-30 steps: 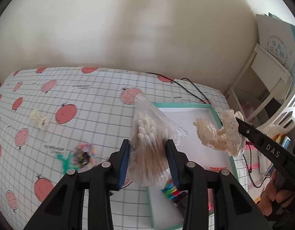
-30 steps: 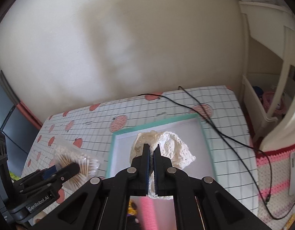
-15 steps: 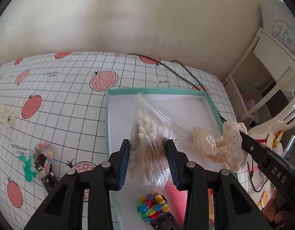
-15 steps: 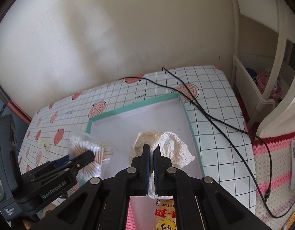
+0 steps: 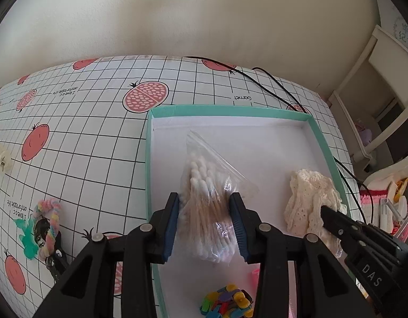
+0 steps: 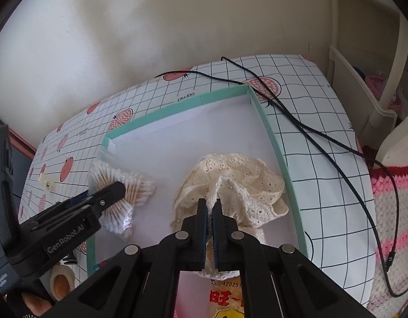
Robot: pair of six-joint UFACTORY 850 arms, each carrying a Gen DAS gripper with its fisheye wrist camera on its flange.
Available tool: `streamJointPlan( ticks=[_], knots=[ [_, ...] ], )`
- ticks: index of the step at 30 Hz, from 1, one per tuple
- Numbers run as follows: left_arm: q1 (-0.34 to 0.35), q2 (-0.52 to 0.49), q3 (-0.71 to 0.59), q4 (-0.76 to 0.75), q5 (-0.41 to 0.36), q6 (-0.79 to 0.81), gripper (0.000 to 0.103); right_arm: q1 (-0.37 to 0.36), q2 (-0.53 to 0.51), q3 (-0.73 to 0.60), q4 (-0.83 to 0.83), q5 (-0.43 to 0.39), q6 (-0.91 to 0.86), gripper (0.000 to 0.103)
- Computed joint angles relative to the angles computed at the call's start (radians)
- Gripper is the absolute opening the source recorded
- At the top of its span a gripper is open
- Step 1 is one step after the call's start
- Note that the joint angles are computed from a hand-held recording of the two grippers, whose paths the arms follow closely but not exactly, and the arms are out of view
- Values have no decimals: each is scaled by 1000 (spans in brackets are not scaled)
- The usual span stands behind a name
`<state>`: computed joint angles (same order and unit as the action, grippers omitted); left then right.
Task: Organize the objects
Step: 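Carry the swab bag and lace cloth over the tray with both grippers, then open both grippers to drop the swab bag and lace cloth in the tray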
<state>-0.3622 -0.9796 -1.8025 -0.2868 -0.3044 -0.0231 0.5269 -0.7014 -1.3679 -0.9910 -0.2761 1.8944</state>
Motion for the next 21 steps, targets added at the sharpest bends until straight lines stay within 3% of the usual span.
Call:
streamJointPlan(
  ticks=[11, 14, 18, 21],
  knots=[
    [15, 8, 1, -120, -35, 101, 41, 2, 3, -17, 88, -25, -100, 6],
    [15, 25, 16, -130, -27, 116, 47, 2, 7, -18, 94, -27, -106, 15],
    [16, 55, 45, -143, -2, 131, 47, 5, 14, -19, 92, -39, -111, 28],
    [18, 76, 66, -168, 10, 145, 47, 8, 25, -15, 72, -44, -92, 28]
  ],
)
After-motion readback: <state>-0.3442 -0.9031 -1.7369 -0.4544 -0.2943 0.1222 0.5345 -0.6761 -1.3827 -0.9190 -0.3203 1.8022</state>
